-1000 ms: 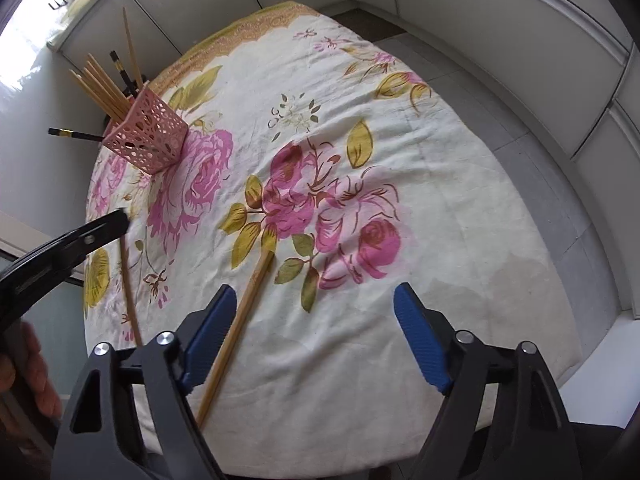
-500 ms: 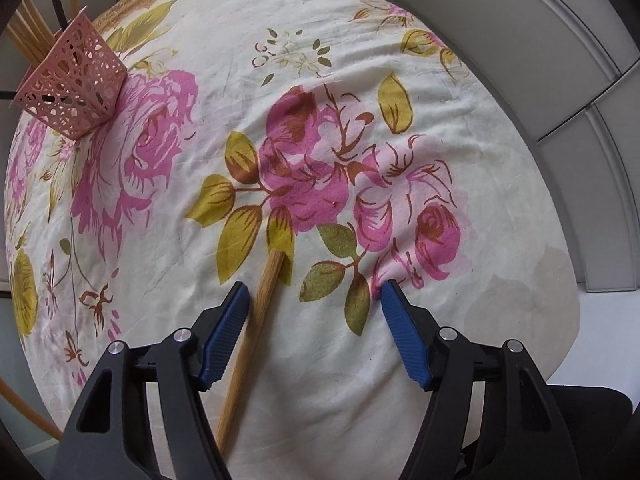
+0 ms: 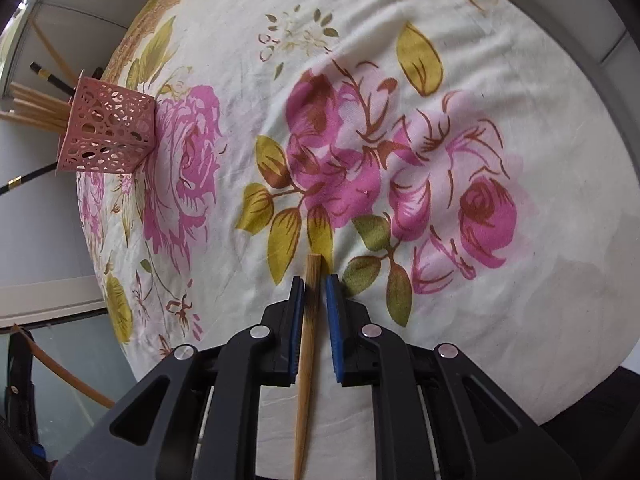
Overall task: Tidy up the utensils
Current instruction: 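Lift both wooden chopsticks upright and carry them over the pink basket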
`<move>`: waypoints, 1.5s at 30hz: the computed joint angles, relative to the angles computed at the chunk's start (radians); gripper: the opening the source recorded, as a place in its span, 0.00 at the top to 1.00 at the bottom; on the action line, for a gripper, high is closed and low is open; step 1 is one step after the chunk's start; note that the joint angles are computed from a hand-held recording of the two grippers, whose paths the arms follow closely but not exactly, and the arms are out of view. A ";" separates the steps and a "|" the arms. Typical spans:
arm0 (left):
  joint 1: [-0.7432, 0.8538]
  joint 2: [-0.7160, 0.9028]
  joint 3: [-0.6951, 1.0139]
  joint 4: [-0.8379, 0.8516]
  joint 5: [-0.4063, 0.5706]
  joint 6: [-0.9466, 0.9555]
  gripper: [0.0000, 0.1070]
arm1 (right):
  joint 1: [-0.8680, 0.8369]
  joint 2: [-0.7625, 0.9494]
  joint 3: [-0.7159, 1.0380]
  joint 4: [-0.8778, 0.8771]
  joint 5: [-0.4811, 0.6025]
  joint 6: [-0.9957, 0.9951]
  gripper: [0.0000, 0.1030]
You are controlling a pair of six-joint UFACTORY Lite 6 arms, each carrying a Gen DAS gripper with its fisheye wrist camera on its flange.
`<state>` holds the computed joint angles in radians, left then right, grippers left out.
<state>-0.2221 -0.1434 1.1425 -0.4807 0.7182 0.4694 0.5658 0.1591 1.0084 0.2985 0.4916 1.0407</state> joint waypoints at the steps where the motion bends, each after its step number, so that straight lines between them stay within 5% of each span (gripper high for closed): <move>1: -0.001 -0.001 0.003 -0.004 0.001 0.002 0.93 | 0.002 -0.007 -0.014 0.008 -0.001 -0.003 0.88; 4: 0.000 -0.004 0.011 -0.023 0.007 0.017 0.93 | 0.045 0.045 0.084 -0.131 0.080 0.127 0.83; 7: -0.004 -0.007 0.010 -0.011 0.005 0.008 0.93 | 0.055 0.091 0.152 -0.143 0.097 0.135 0.54; 9: 0.004 -0.013 0.007 -0.014 0.009 0.018 0.93 | 0.065 0.150 0.223 -0.189 0.129 0.170 0.50; 11: 0.014 -0.024 0.001 -0.021 0.011 0.030 0.93 | 0.104 0.235 0.342 -0.297 0.231 0.259 0.52; 15: 0.030 -0.054 -0.024 -0.034 -0.006 0.049 0.93 | 0.207 0.351 0.497 -0.527 0.412 0.394 0.89; 21: 0.071 -0.130 -0.055 -0.119 -0.003 0.122 0.93 | 0.281 0.080 0.140 -0.815 0.150 0.663 0.92; 24: 0.066 -0.189 -0.071 -0.145 -0.016 0.133 0.94 | 0.390 -0.064 0.037 -1.056 0.190 0.860 0.92; 28: 0.035 -0.236 -0.059 -0.134 -0.061 0.075 0.94 | 0.545 -0.186 0.011 -1.265 0.379 0.955 0.92; 34: -0.048 -0.157 0.086 0.016 -0.119 -0.125 0.94 | 0.614 -0.378 -0.042 -1.404 0.495 0.978 0.92; 45: -0.170 0.258 0.748 0.476 -0.077 -0.543 0.94 | 0.504 -0.454 0.089 -1.474 0.480 0.843 0.92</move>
<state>-0.3919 0.1142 1.8907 -0.0052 0.6414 -0.0733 1.0696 -0.2953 1.0976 -1.1756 0.9719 1.8834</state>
